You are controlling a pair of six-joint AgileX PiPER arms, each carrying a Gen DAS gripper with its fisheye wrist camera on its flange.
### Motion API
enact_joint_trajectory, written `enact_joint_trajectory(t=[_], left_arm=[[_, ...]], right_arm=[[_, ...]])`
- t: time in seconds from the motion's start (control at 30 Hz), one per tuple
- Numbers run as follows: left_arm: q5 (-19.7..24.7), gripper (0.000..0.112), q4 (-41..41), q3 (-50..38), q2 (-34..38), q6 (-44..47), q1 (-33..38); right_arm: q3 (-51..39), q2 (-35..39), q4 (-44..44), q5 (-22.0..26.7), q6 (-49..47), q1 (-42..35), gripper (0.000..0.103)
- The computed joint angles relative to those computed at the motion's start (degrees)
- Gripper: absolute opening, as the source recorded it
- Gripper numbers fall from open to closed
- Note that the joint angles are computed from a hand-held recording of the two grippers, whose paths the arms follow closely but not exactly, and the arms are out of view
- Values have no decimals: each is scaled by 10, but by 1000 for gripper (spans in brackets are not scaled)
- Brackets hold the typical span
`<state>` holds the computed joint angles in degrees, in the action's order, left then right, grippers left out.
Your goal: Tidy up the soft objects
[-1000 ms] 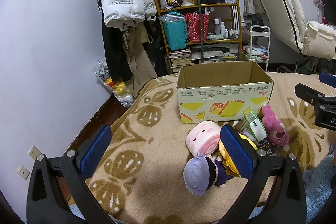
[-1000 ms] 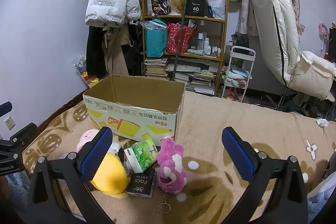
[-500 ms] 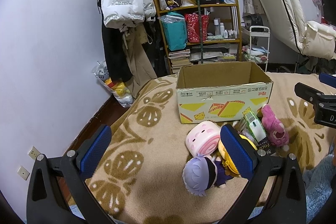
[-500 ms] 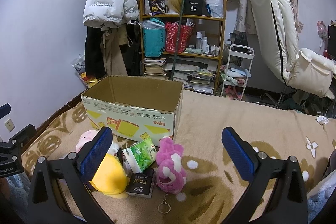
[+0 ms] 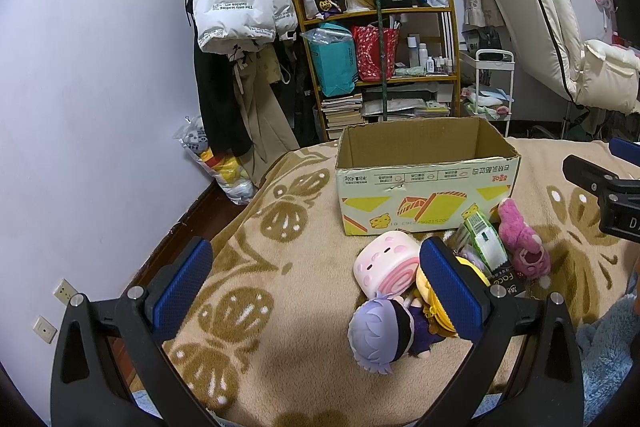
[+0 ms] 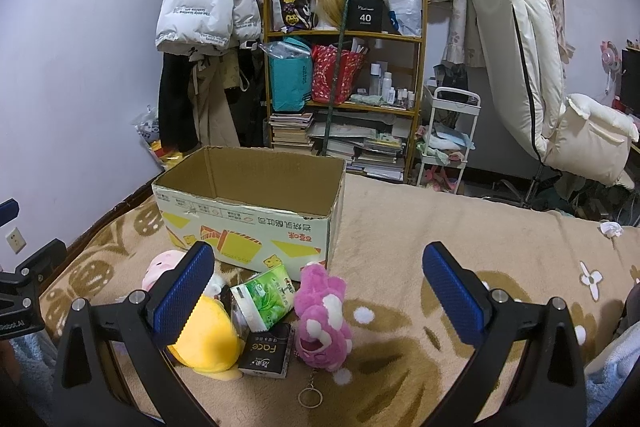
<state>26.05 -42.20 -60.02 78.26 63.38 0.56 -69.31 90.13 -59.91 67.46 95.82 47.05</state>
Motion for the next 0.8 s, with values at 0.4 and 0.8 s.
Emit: enact_joint_trajectory(t=[0.4,0.8], left_arm=[[0,102,-2,0,-2,0,0],[-1,102,-2,2,-3,0,0]], right_arm=[[2,-3,0,-1,1,-1,103],[8,-8,2,-1,6,1,103]])
